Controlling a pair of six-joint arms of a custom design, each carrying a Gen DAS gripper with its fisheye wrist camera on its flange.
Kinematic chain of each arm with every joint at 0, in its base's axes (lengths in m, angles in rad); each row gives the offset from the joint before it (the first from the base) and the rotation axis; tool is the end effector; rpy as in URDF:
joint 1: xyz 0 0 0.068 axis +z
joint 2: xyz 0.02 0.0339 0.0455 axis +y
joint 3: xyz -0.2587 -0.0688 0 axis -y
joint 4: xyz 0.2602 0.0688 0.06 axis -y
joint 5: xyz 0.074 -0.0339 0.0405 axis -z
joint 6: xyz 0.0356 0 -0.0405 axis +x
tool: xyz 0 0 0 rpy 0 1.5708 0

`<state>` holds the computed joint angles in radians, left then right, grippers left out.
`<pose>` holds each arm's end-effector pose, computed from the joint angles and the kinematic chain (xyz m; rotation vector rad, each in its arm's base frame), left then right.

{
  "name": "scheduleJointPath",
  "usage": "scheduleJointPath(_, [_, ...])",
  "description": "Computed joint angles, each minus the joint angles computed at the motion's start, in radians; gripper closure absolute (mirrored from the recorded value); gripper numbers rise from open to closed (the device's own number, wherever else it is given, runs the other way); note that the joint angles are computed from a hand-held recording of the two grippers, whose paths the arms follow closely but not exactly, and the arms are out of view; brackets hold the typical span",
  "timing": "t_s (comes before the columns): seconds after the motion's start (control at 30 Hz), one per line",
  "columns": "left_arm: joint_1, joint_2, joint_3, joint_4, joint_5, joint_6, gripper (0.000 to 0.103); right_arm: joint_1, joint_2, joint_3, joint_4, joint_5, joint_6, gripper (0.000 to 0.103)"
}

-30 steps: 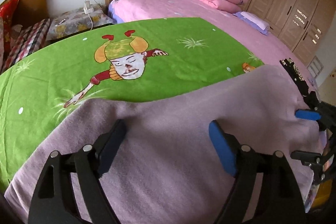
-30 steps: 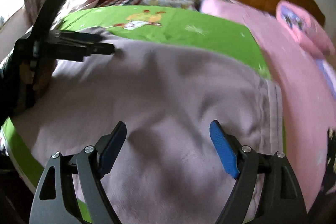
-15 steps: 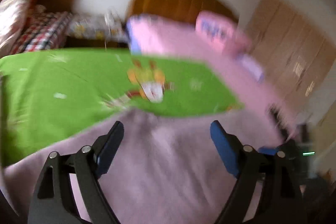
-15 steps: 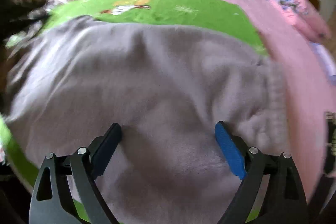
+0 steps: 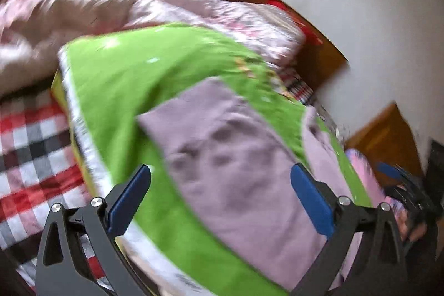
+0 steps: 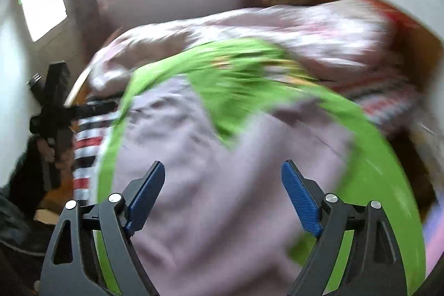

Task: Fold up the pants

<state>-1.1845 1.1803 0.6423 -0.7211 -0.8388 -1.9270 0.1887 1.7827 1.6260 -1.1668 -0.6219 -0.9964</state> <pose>0.1020 -0.1806 0.1778 -0.9751 2.0648 -0.3426 0.3556 0.0890 0.2853 -1.5399 2.1012 0.6421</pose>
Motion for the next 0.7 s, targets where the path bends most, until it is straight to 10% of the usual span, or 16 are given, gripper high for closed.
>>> scheduleJointPath(0.37, [0.307,-0.136,-0.290,0.475,0.194,0.335,0.027,0.431,0.670,0.715,-0.180,0.114,0.236,0.053])
scheduleJointPath(0.47, [0.335,-0.105,-0.297,0.512,0.196,0.360,0.040,0.434,0.660,0.676,-0.175,0.085,0.173,0.068])
scheduleJointPath(0.53, [0.358,-0.071,-0.283,0.507,0.188,0.395,0.090,0.437,0.618,0.605,-0.118,0.087,0.153,0.079])
scheduleJointPath(0.7, [0.305,-0.171,-0.233,0.348,0.050,0.424,0.094,0.433,0.447,0.426,0.047,0.050,0.172,0.090])
